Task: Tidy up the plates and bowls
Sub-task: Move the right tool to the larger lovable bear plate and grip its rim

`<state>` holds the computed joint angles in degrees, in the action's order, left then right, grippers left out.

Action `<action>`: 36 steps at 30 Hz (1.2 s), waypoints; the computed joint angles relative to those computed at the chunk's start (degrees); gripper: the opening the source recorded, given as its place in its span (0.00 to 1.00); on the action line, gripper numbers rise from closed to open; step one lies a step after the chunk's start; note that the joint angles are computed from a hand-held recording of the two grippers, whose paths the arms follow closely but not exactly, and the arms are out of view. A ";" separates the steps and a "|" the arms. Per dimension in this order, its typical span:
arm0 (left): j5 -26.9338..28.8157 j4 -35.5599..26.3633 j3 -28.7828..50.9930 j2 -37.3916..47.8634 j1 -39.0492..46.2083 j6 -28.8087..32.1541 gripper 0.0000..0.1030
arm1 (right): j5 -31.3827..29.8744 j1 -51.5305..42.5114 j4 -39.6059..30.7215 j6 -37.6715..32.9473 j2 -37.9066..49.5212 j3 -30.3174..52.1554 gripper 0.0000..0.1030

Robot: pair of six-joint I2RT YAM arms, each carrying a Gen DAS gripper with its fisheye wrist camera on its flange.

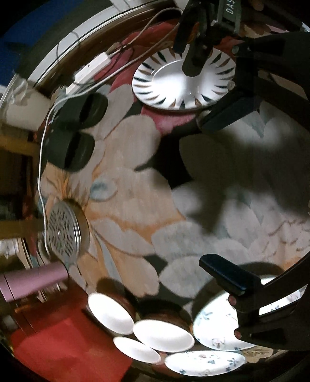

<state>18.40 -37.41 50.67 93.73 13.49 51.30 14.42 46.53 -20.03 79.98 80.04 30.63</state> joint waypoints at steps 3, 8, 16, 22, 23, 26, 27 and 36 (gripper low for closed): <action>-0.27 -0.96 2.30 1.60 2.87 1.19 1.00 | -0.45 0.05 1.19 -1.90 3.15 3.05 1.00; -0.82 -1.85 5.74 4.36 6.92 2.96 1.00 | -0.84 0.66 2.12 -4.21 7.97 8.23 1.00; -1.35 -3.40 13.16 10.62 13.36 4.59 1.00 | -1.57 1.44 2.59 -8.30 15.76 16.69 1.00; -2.57 -4.05 18.31 15.79 16.77 4.77 1.00 | -3.29 1.68 2.62 -12.04 22.62 23.94 1.00; -2.72 -4.14 19.12 16.60 17.36 4.82 1.00 | -3.55 1.73 2.57 -12.59 23.59 25.02 1.00; -2.95 -4.78 21.42 18.59 18.59 4.65 1.00 | -4.16 1.90 2.43 -14.16 26.22 28.12 1.00; -3.07 -5.02 22.33 19.36 19.07 4.61 1.00 | -4.54 1.87 2.19 -14.90 27.45 29.65 1.00; -2.79 -7.07 32.27 27.15 24.30 3.16 0.99 | -6.44 2.56 -1.02 -20.99 37.41 42.91 1.00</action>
